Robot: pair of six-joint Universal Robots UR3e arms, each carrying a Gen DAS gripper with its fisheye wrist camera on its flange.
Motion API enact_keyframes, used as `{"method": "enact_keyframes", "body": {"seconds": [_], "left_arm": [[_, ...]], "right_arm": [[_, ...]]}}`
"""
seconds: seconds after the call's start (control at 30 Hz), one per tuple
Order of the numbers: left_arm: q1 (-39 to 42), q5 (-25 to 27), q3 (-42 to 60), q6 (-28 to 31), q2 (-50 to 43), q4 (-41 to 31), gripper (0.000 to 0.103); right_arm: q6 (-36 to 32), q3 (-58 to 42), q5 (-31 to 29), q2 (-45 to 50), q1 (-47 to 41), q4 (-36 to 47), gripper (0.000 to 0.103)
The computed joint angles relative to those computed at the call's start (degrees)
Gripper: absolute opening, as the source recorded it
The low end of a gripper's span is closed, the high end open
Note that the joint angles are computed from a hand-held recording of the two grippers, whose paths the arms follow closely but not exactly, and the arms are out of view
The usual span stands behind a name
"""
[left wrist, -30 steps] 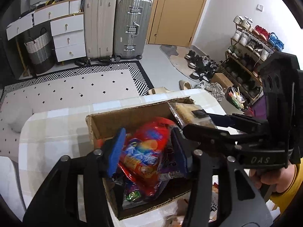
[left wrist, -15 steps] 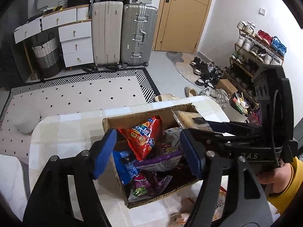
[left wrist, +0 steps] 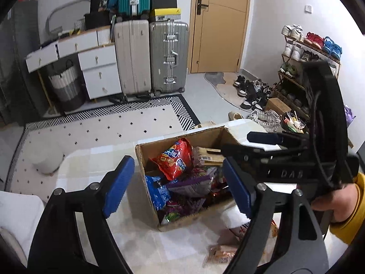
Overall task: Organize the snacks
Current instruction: 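Lower both snacks into the box and open both tools, then withdraw both tools from the box toward the bread roll and snack bag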
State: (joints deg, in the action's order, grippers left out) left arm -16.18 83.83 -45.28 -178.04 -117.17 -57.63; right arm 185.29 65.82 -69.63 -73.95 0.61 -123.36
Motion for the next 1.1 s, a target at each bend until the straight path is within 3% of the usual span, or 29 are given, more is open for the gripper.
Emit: {"method": "enact_keyframes", "body": {"seconds": [0.37, 0.43, 0.6, 0.7, 0.8, 0.87, 1.03, 1.1], "left_arm": [[-5.22, 5.93, -27.25, -3.53, 28.33, 7.41, 0.090], [-8.12, 9.79, -30.59, -4.58, 32.69, 7.92, 0.103], [-15.82, 17.87, -37.90, -7.45, 43.71, 8.27, 0.103], [-21.94, 23.11, -40.08, -10.90, 48.43, 5.81, 0.103], [-30.94, 30.81, -41.69, -15.64, 51.06, 3.99, 0.103], [-37.42, 36.10, -42.45, -19.32, 52.05, 2.77, 0.103], [-56.52, 52.38, -43.59, -33.44, 52.01, -2.58, 0.103], [-62.35, 56.16, -44.28, -39.34, 52.44, -5.21, 0.103]], "right_arm": [[-0.92, 10.42, -2.25, -19.49, 1.50, 0.13, 0.081], [-0.60, 13.19, -3.35, -24.46, 2.22, -0.15, 0.090], [0.81, 20.45, -8.21, -36.64, 6.44, -2.68, 0.101], [3.40, 22.86, -14.89, -40.94, 13.71, -3.69, 0.102], [6.10, 25.29, -26.47, -42.89, 25.38, -6.48, 0.102], [9.01, 27.12, -37.78, -43.26, 36.25, -8.29, 0.102], [18.90, 30.55, -55.96, -43.33, 53.35, -11.24, 0.102], [22.16, 32.62, -60.83, -43.84, 58.67, -12.53, 0.102]]}}
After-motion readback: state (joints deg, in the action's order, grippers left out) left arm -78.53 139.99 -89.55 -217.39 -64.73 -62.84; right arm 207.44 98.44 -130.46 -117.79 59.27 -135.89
